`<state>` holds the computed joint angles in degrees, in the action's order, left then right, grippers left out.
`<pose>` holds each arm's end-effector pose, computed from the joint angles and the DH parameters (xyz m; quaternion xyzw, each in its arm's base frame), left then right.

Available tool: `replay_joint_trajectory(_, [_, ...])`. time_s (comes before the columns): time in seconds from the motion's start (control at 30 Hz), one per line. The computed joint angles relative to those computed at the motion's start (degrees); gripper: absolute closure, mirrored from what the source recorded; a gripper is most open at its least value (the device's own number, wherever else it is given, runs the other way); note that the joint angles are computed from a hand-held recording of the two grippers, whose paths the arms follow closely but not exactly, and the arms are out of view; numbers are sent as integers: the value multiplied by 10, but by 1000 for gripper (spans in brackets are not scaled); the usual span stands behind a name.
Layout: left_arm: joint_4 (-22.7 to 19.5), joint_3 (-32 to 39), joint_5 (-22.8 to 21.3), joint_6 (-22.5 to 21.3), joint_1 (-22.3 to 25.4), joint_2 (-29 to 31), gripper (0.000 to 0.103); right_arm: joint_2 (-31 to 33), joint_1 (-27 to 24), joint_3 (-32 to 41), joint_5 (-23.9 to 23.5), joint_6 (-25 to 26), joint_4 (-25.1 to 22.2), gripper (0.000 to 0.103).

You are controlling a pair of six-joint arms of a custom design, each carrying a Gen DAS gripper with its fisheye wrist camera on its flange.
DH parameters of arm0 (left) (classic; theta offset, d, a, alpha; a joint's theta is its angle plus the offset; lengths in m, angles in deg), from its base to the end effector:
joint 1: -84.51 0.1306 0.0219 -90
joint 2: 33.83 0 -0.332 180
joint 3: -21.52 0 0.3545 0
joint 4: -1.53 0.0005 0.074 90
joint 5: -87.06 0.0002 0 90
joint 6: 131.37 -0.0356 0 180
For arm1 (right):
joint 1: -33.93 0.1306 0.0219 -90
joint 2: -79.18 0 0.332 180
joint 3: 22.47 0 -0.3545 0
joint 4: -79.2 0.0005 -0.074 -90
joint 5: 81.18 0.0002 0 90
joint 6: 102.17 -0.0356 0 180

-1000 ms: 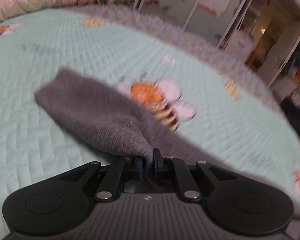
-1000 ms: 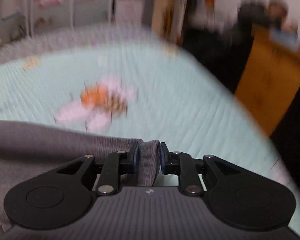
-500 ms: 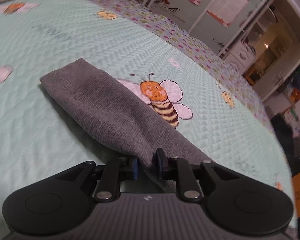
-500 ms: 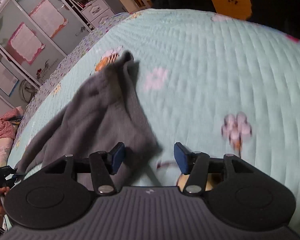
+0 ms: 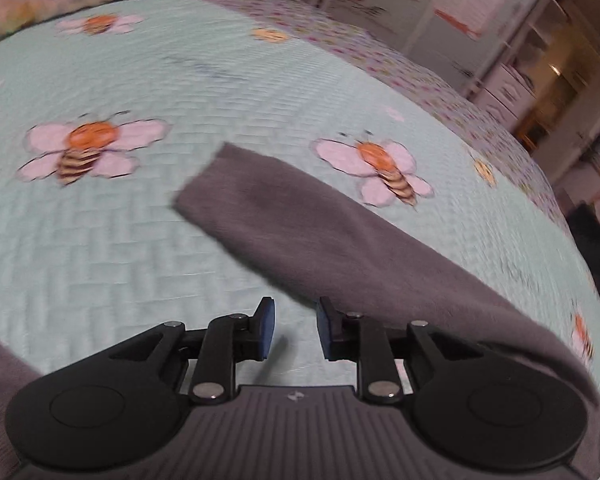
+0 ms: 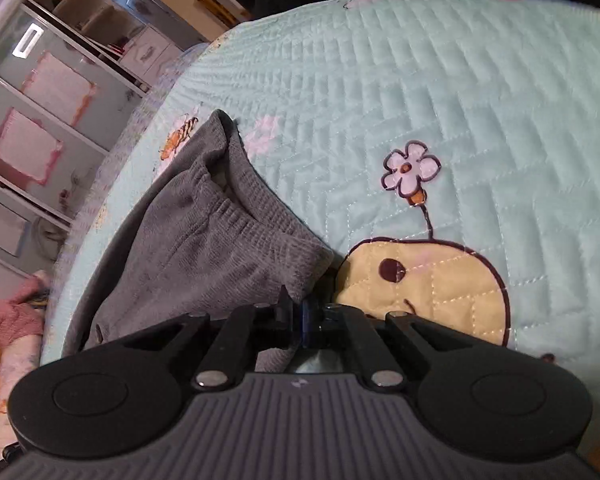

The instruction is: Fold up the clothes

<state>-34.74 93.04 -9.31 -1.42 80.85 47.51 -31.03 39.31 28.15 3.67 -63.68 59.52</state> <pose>0.3963 -0.0219 0.3194 -0.3081 0.8735 -0.0908 0.3657 0.3255 0.0334 0.2569 0.3352 0.8367 0.2410 0.3599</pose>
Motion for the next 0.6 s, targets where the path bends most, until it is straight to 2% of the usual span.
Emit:
replay_joint_trajectory(0.23, [26, -28, 18, -28, 44, -31, 73, -40, 26, -5, 55, -51, -40, 96])
replay_joint_trajectory(0.3, [39, -36, 31, -25, 68, -31, 73, -67, 43, -3, 95, -67, -75, 83])
replay_joint_trajectory(0.4, [77, -50, 37, -32, 98, -28, 73, -86, 107, 24, 235, -111, -157, 77])
replay_joint_trajectory(0.47, [92, -45, 30, -64, 109, -16, 73, -83, 166, 43, 332, -101, -185, 77])
replay_joint_trajectory(0.5, [95, -38, 21, -91, 110, -6, 73, -76, 193, 52, 360, -84, -186, 77])
replay_joint_trajectory(0.53, [104, -32, 14, -125, 109, 4, 73, -65, 218, 62, 377, -61, -180, 77])
replay_joint_trajectory(0.6, [122, -21, -1, -191, 109, 23, 73, -35, 251, 84, 373, -22, -156, 77])
